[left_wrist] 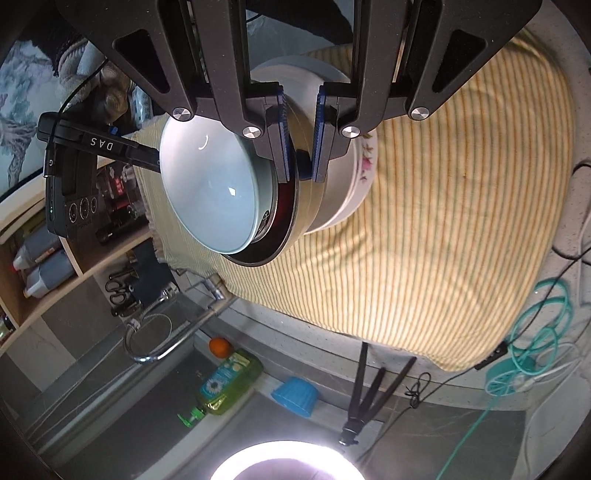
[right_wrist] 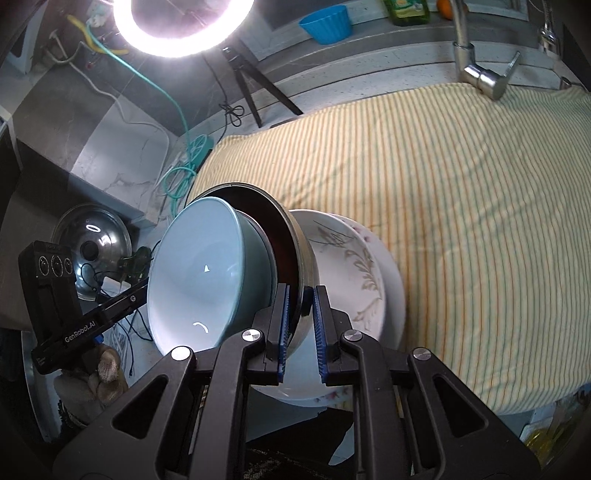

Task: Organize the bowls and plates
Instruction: 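Lift the nested bowls with both tools and set them onto the plate stack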

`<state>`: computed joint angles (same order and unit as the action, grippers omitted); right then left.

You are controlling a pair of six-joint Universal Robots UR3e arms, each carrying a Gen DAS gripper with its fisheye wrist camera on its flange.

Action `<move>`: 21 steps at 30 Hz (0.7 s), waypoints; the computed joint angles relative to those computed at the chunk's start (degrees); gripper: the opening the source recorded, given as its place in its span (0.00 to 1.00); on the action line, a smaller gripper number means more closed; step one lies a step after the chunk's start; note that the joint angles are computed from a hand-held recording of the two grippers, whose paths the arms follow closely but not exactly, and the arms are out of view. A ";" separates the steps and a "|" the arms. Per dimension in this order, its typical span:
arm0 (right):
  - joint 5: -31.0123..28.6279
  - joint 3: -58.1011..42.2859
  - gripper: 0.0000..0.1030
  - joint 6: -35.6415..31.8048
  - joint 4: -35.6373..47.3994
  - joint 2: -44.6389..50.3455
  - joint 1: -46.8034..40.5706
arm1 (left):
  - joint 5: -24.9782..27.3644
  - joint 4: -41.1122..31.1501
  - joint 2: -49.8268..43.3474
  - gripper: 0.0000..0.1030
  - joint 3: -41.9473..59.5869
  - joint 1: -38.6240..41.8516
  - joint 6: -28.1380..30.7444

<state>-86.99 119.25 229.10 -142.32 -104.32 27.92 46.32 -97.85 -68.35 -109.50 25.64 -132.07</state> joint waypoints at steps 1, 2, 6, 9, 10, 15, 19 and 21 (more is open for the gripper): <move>0.16 0.51 0.13 -0.05 0.19 -0.51 -0.26 | 0.15 0.31 -0.11 0.09 -0.11 -0.48 -0.37; 0.20 0.89 0.13 0.00 0.27 -0.78 -0.37 | 0.32 0.58 -0.25 0.08 -0.17 -0.93 -0.63; 0.38 2.58 0.13 0.48 0.10 -1.95 -0.70 | 0.90 1.22 -0.43 0.09 -0.71 -1.86 -1.12; 0.95 3.55 0.13 0.26 -0.45 -2.09 -1.38 | 1.30 3.07 -0.92 0.09 -1.20 -2.95 -2.58; 1.17 3.85 0.13 0.17 -0.67 -2.08 -1.59 | 1.44 3.16 -1.04 0.09 -1.26 -3.01 -2.63; 1.84 4.90 0.13 0.25 -1.06 -2.09 -2.02 | 2.13 4.75 -1.54 0.09 -1.88 -3.95 -3.75; 2.50 5.35 0.13 0.27 -1.55 -1.75 -2.49 | 2.69 5.60 -1.94 0.09 -2.08 -4.47 -4.54; 2.62 5.52 0.13 0.24 -1.88 -1.65 -2.60 | 2.89 5.97 -2.02 0.09 -2.07 -4.65 -4.72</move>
